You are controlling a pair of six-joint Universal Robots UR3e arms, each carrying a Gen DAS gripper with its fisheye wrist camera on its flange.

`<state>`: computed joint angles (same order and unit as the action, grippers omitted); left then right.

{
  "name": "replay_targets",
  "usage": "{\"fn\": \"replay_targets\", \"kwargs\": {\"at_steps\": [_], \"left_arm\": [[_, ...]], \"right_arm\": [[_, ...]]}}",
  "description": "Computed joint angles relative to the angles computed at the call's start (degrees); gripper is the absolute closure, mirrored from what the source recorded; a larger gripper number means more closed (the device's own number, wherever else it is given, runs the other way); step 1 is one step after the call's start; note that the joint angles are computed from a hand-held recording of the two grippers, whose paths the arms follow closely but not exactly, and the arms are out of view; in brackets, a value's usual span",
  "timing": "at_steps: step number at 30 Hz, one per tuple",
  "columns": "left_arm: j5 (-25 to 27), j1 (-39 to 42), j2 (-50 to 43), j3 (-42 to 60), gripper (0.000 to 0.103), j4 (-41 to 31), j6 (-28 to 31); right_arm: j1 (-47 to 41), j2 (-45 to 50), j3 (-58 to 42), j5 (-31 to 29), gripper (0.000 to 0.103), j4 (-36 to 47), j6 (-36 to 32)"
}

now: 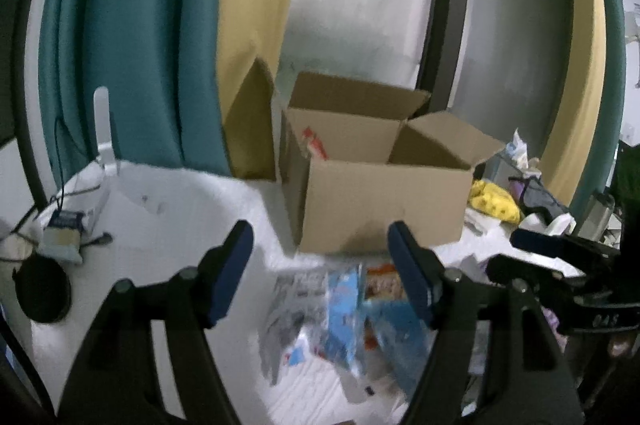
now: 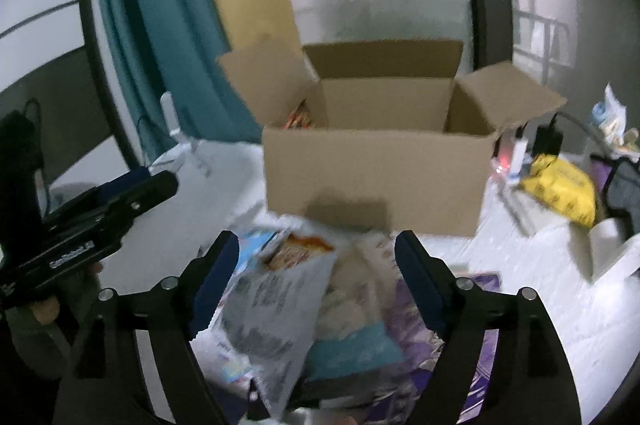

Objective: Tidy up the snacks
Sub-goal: 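Grasp the blue-white bag with the left tool while the right tool grasps the white bag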

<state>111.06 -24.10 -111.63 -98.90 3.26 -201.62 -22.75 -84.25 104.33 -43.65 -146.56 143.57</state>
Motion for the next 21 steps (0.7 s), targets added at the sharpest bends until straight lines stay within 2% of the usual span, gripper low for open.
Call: {"fn": "replay_targets", "kwargs": {"at_steps": [10,16,17,18,21], "left_arm": [[-2.76,1.62,-0.63,-4.65,0.03,-0.85,-2.23],[-5.86,2.4,-3.21,-2.38,0.02,-3.71,-2.08],[-6.32,2.44,-3.92,-1.56,0.019,-4.53,-1.89],[-6.48,2.44,-4.57,-0.83,0.019,-5.24,-1.86],[-7.16,2.8,-5.76,0.67,0.019,-6.86,-1.85]], "right_arm": [[4.09,1.83,2.98,-4.67,0.019,1.39,-1.81],[4.18,3.08,1.03,-3.98,0.019,6.3,-4.86],[3.69,3.0,0.56,-3.08,0.028,8.12,-5.96],[3.05,2.79,0.06,-1.49,0.046,10.48,-7.52],[2.61,1.95,0.38,-1.38,0.048,10.12,-8.45]]}}
